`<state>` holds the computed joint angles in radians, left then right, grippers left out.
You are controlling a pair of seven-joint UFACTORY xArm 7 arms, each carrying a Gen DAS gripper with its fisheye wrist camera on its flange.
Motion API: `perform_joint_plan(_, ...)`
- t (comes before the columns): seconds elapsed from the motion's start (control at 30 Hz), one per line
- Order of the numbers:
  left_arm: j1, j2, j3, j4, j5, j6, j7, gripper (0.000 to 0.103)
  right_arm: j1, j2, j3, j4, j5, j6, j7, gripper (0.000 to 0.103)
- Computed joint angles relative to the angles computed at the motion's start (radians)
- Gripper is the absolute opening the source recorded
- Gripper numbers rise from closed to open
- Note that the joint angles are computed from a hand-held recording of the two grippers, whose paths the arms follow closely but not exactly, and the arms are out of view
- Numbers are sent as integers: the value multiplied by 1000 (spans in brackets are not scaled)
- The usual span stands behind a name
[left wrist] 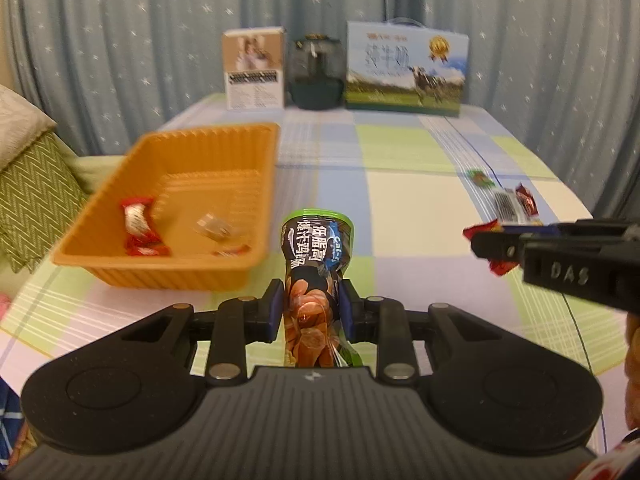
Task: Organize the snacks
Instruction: 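Carry the sausage stick and red candy over the orange tray and open both tools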
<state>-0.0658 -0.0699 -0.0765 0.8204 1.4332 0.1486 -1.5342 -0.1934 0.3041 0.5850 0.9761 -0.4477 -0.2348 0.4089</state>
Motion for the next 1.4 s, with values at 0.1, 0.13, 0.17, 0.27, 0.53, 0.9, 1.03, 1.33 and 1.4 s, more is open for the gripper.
perform_joint_plan(0.1, 18, -43, 10, -15, -2, -1, 8, 26, 22, 23, 10, 46, 5, 19, -19, 22)
perform_joint_plan(0.13, 28, -51, 13, -16, -8, -3, 15, 26, 31, 31, 14, 64, 14, 26, -29, 22)
perform_joint_plan(0.17, 38, -56, 15, -14, -11, -6, 18, 26, 39, 40, 21, 81, 24, 33, -40, 22)
perform_joint_plan(0.27, 71, -50, 20, 11, 14, -7, 6, 26, 58, 75, 49, 147, 53, 55, -85, 22)
perform_joint_plan(0.53, 125, 7, 65, 84, 16, -16, 32, 26, 223, 219, 13, 397, 141, 137, -206, 22)
perform_joint_plan(0.9, 153, 130, 136, 179, 5, -71, 4, 26, 407, 412, -76, 710, 262, 273, -334, 22)
perform_joint_plan(1.03, 150, 166, 156, 196, -75, -89, 70, 26, 441, 444, -103, 756, 313, 297, -364, 22)
perform_joint_plan(1.33, 98, 214, 233, 234, -132, -132, 114, 26, 504, 470, -168, 808, 419, 318, -431, 22)
perform_joint_plan(1.4, 94, 225, 240, 241, -148, -141, 129, 27, 516, 475, -180, 819, 444, 323, -446, 22)
